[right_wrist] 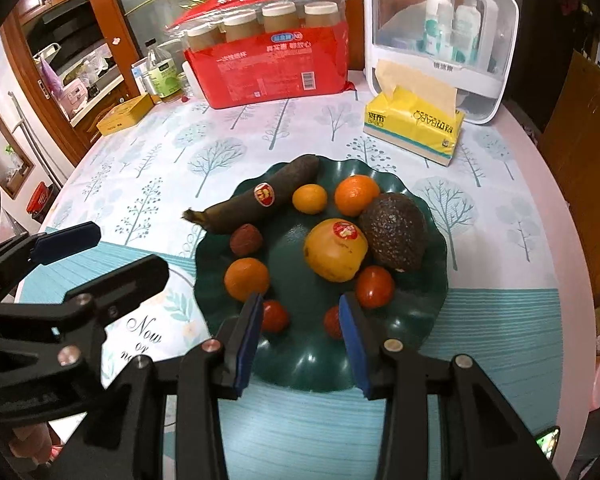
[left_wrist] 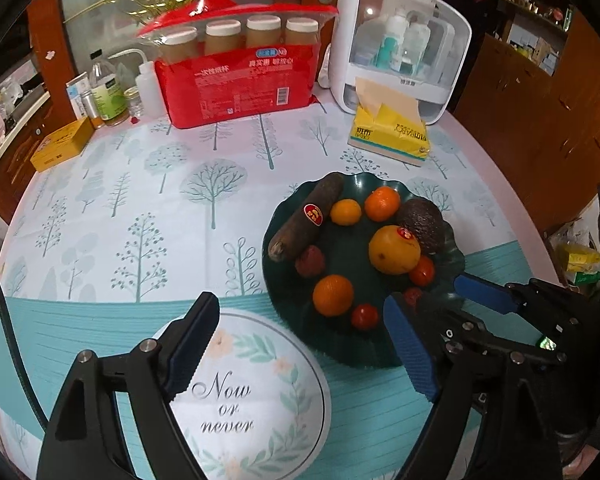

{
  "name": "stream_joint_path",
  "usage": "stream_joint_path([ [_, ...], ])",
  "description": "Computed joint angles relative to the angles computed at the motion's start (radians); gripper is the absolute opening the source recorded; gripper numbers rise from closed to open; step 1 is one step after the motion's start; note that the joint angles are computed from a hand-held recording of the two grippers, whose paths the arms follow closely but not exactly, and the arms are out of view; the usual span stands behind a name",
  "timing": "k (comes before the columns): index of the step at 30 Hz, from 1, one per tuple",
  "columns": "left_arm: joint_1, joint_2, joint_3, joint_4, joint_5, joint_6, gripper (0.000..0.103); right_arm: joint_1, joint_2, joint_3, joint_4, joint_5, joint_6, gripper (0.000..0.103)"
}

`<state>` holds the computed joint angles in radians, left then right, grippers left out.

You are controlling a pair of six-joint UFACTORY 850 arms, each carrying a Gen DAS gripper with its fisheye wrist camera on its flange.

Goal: Organize fruits
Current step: 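Move the right tool back to the last cherry tomato on the white plate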

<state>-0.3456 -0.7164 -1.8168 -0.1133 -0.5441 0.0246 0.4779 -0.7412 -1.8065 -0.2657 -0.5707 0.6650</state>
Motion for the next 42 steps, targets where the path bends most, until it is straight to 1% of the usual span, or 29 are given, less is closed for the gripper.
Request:
stream_joint_path([
  [6, 0.015, 0.095, 0.117, -0.036, 0.047, 0.045, 0.084, 0.03, 0.051, 0.047, -0.062, 0.006, 0.069, 0.04],
  [12, 0.036, 0.174, 0.194, -0.031, 0.067, 0.074, 0.084, 0.062, 0.087, 0.062, -0.118, 0.011, 0.143, 0.04],
  [16, 0.059, 0.209, 0.215, -0.051, 0.066, 0.114, 0.084, 0.087, 0.085, 0.04, -0.148, -0.002, 0.181, 0.04],
  [22, 0.106, 0.245, 0.234, -0.09, 0.068, 0.197, 0.084, 0.126, 0.052, -0.033, -0.171, -0.032, 0.223, 0.04],
  [28, 0.167, 0.237, 0.226, -0.127, 0.038, 0.286, 0.084, 0.158, -0.032, -0.156, -0.141, -0.078, 0.226, 0.04],
  [34, 0.223, 0.192, 0.21, -0.149, 0.001, 0.36, 0.084, 0.186, -0.16, -0.319, -0.059, -0.143, 0.168, 0.04],
  [40, 0.266, 0.125, 0.187, -0.096, -0.029, 0.348, 0.084, 0.203, -0.334, -0.553, 0.057, -0.232, 0.061, 0.04],
  [42, 0.278, 0.104, 0.181, -0.074, -0.035, 0.33, 0.084, 0.207, -0.415, -0.675, 0.091, -0.286, 0.03, 0.04],
])
